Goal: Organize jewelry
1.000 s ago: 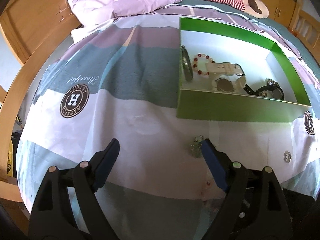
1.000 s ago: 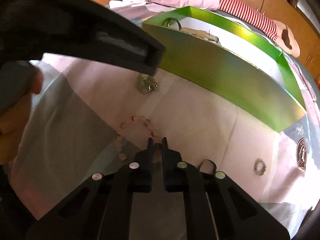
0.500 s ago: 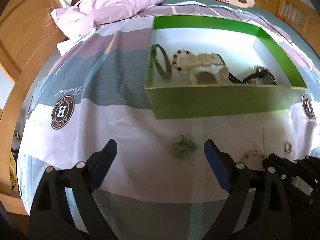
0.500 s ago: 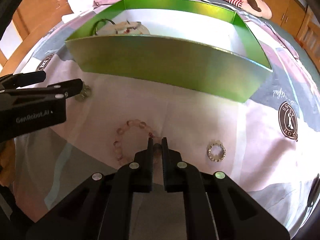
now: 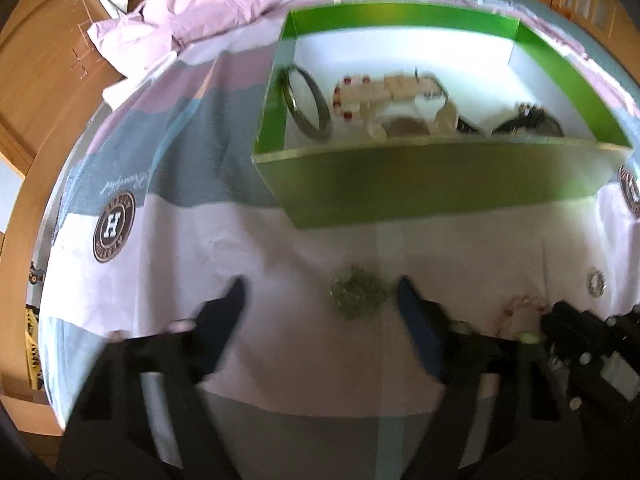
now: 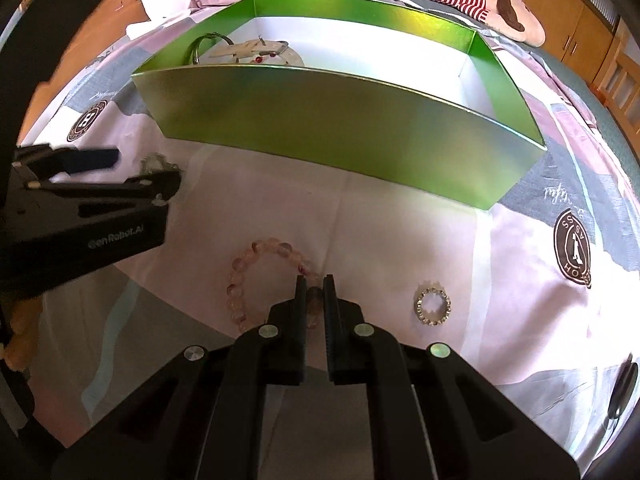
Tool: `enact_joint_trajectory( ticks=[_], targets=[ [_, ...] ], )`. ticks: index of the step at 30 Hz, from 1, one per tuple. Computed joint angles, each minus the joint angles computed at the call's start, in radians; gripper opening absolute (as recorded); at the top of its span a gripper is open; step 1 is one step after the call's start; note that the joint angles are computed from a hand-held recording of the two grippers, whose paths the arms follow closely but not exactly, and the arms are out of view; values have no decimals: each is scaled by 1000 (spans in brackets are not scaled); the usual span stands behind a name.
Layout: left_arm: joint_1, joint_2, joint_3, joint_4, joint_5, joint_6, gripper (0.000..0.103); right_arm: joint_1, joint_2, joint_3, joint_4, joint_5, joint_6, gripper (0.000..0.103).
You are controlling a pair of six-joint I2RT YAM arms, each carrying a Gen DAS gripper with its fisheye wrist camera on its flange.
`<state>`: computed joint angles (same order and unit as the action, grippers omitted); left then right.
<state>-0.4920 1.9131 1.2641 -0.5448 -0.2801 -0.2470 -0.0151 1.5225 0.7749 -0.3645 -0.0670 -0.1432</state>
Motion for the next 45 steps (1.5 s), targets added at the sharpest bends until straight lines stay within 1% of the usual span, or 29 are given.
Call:
enact_joint_trajectory(
  ticks=[1, 2, 3, 4, 5, 6, 7, 9, 12, 15, 16, 18, 20, 21, 22, 25, 28, 30, 33, 38, 39, 40, 41, 45],
  targets=[
    [4, 9, 8, -17, 19, -3, 54, 1, 2, 2, 0, 0, 1, 8],
    [10, 12, 9, -23, 43, -8, 51, 1, 2, 2, -1, 0, 2, 8],
    [14, 9, 3, -18, 57, -11, 45, 1, 1, 2, -1, 0, 1, 8],
    [20, 2, -2, -16, 81, -11, 36, 1, 1, 2, -1, 0, 1, 8],
    [21, 0, -3, -17, 88, -10, 30, 1, 2, 3, -1, 0, 1, 8],
    [22, -3, -3, -22, 90, -10, 20, 1, 2, 3, -1, 0, 1, 8],
    [21, -6, -5, -25, 87, -12, 18, 1, 2, 3, -1, 0, 1, 8],
    [20, -11, -8, -35, 85, -11, 18, 1, 2, 5, -4, 0, 3, 8],
    [30, -26, -9, -55, 103, -5, 18, -1, 0, 7, -9, -4, 5, 8],
    [73, -65, -10, -60, 115, 0, 23, -7, -6, 9, -15, -8, 4, 8],
    [90, -79, -13, -59, 117, -1, 32, -9, -9, 10, -15, -9, 5, 8],
    [132, -104, -18, -52, 137, -1, 43, -15, -10, 12, -19, -13, 3, 8],
    [158, -116, -22, -50, 158, -6, 45, -19, -9, 13, -23, -15, 3, 8],
    [168, -118, -20, -52, 167, -13, 48, -21, -9, 12, -23, -16, 1, 8],
    [177, -117, -20, -50, 180, -17, 54, -21, -9, 12, -23, -16, 1, 8],
    [174, -102, -19, -36, 197, -29, 64, -24, -14, 12, -25, -20, 0, 8],
    [152, -64, -5, -14, 196, -27, 65, -28, -14, 11, -25, -23, -2, 8],
    [132, -41, 2, -1, 181, -16, 70, -27, -13, 10, -24, -21, -3, 8],
    [92, -4, 14, 17, 136, 1, 71, -26, -11, 10, -24, -21, -4, 8],
    [56, 28, 28, 15, 95, 15, 71, -16, -9, 5, -10, -8, -5, 8],
    [52, 32, 30, 13, 100, 20, 69, -13, -8, 5, -9, -5, -4, 9],
    [51, 34, 31, 11, 104, 21, 65, -11, -8, 4, -7, -3, -1, 11],
    [49, 36, 31, 10, 107, 19, 64, -9, -10, 0, 1, -2, 3, 15],
    [51, 38, 24, 18, 127, 17, 59, -4, -19, -8, 18, -2, 7, 16]
  ],
)
